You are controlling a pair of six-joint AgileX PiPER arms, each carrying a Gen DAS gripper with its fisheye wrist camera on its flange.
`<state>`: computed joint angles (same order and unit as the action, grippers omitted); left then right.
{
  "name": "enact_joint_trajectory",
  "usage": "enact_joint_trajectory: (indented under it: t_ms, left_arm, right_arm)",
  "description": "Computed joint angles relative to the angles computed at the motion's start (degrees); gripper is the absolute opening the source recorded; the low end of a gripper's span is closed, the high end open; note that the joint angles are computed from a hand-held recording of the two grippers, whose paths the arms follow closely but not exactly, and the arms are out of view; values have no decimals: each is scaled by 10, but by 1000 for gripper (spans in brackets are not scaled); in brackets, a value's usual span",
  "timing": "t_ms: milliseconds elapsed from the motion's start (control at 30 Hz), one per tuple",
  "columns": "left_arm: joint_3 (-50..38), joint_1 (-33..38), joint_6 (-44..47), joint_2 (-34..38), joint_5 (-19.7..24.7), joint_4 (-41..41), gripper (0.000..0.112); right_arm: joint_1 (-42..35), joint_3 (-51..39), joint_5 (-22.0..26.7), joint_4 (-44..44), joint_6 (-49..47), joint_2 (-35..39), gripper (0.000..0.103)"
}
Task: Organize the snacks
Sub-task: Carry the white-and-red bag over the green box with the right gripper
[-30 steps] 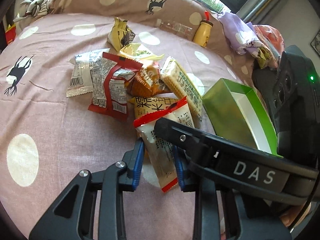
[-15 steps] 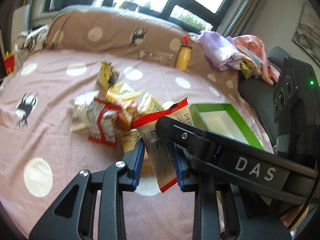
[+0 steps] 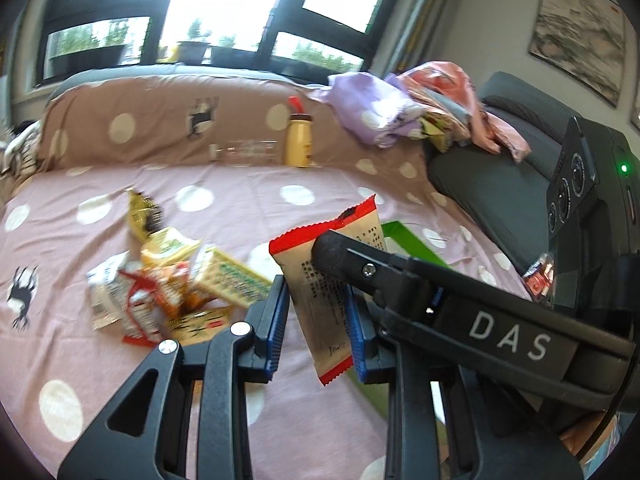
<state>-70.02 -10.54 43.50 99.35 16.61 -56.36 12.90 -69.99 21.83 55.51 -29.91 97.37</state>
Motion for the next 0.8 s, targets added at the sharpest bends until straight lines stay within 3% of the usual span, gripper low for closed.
enact_joint_trajectory:
  t_ms: [400, 800]
  left_arm:
    - [-109, -56, -25, 80, 51, 45, 26]
    - [-218, -85, -106, 165, 124, 121, 26]
  right_arm:
    - [-82, 59, -23, 55, -27, -29, 62]
    - [-138, 66, -12, 33, 24, -6, 62]
